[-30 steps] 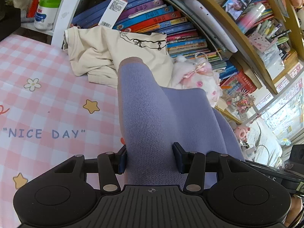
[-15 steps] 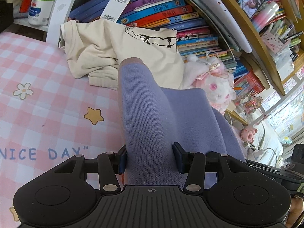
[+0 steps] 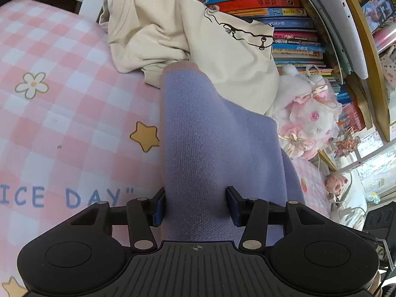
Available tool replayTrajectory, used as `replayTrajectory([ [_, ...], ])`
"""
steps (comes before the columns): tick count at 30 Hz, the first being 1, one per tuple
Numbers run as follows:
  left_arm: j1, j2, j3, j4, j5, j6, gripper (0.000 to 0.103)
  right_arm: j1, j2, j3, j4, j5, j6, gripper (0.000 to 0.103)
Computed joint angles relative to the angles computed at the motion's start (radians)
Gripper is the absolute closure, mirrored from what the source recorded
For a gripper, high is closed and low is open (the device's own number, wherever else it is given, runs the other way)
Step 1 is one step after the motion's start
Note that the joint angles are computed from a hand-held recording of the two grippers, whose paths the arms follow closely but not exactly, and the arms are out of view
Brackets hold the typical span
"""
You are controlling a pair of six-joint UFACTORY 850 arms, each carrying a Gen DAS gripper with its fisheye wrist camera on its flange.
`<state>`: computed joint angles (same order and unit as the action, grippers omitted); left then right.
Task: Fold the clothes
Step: 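Lift the folded sweater with both tools and carry it toward the beige shirt, then lower the sweater onto the mat beside the beige shirt and open both tools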
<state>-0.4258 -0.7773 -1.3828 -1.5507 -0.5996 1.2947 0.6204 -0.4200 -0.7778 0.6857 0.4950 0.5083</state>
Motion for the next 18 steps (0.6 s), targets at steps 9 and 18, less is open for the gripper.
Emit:
replayTrajectory([
  [9,-0.001,-0.043,-0.064,-0.005,0.020,-0.029,0.054,-0.032,-0.039,-0.038,-0.062,0.007,0.095,0.078],
  [18,-0.005,-0.066,-0.097,-0.011,0.041,-0.058,0.050,-0.046,-0.059,-0.065,-0.039,-0.009,0.085,0.070],
])
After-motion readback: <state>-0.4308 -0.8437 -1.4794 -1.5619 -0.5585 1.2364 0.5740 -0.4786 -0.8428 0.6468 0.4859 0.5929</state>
